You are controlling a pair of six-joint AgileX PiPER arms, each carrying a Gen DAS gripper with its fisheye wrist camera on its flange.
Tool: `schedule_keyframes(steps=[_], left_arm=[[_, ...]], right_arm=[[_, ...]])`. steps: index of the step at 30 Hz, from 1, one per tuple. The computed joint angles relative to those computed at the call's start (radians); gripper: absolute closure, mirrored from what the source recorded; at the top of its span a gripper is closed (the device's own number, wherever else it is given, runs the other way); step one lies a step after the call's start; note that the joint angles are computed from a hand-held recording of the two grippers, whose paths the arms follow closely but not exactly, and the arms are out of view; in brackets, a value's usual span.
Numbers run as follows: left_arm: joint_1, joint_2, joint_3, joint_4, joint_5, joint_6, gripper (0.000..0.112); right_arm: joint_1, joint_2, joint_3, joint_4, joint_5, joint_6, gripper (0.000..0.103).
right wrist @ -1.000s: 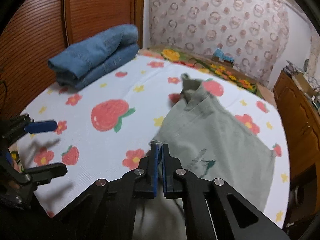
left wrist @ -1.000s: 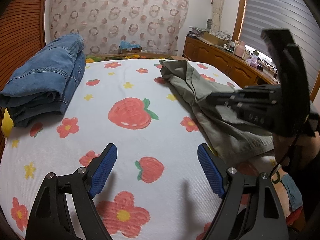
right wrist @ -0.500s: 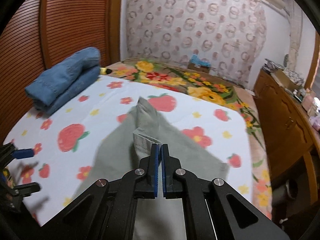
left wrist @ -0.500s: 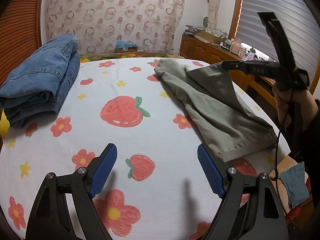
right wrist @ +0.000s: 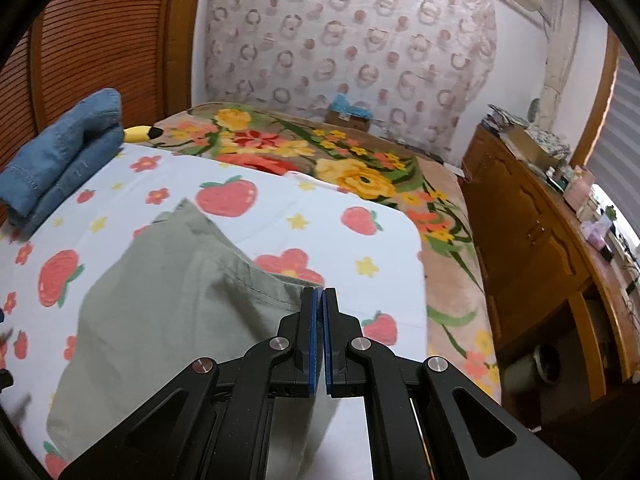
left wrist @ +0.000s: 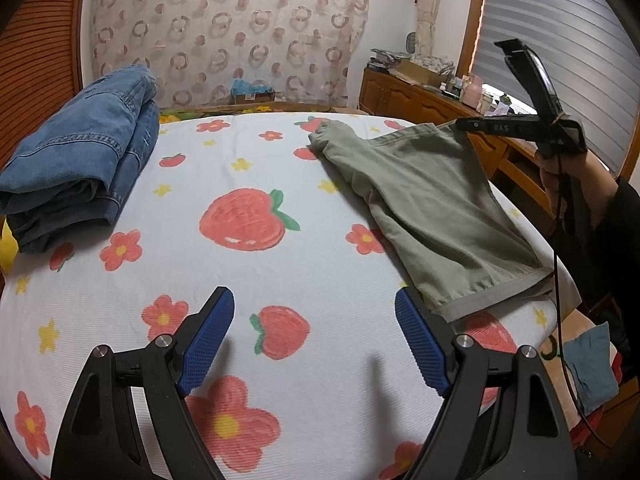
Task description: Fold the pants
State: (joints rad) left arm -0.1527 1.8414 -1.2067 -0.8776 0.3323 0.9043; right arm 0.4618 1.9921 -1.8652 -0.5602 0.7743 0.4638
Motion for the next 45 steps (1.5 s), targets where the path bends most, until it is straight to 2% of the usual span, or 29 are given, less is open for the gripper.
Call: schedule_keyframes(steps=[7, 11, 15, 18, 20, 23, 29, 32, 38, 45], left_arm=[[-0.003, 0.000, 0.003, 0.014, -0.002, -0.018, 0.029], [-0.006, -0.001, 0.003, 0.023, -0.003, -0.022, 0.029], [-0.006, -0.002, 0.004, 0.025, -0.003, -0.023, 0.029], [-0.007, -0.005, 0.007, 0.024, -0.004, -0.022, 0.029], [-0.006, -0.003, 0.005, 0.021, -0.003, -0.019, 0.029], [-0.007, -0.002, 0.006, 0.016, -0.004, -0.015, 0.029], [-0.017, 0.003, -0.003, 0.049, -0.004, -0.045, 0.029], [-0.021, 0.005, -0.004, 0.063, -0.004, -0.059, 0.029], [-0.027, 0.005, -0.010, 0.096, -0.002, -0.089, 0.029], [-0.033, 0.007, -0.011, 0.111, -0.004, -0.101, 0.029]], right_arm=[[0.015, 0.048, -0.070, -0.032, 0.085, 0.046, 0.101], [0.001, 0.069, -0.124, 0.015, 0.114, 0.031, 0.101], [-0.020, 0.032, -0.082, 0.044, 0.088, 0.035, 0.100], [-0.033, 0.013, -0.065, 0.093, 0.080, 0.018, 0.092], [-0.032, -0.012, -0.033, 0.097, 0.072, 0.015, 0.085], [-0.033, -0.079, 0.078, 0.096, 0.018, 0.024, 0.081], [-0.004, -0.253, 0.377, 0.180, -0.160, 0.014, 0.079], [0.011, -0.306, 0.470, 0.208, -0.205, 0.015, 0.078], [0.071, -0.377, 0.589, 0.095, -0.215, 0.126, 0.078], [0.089, -0.322, 0.530, 0.059, -0.138, 0.158, 0.074]])
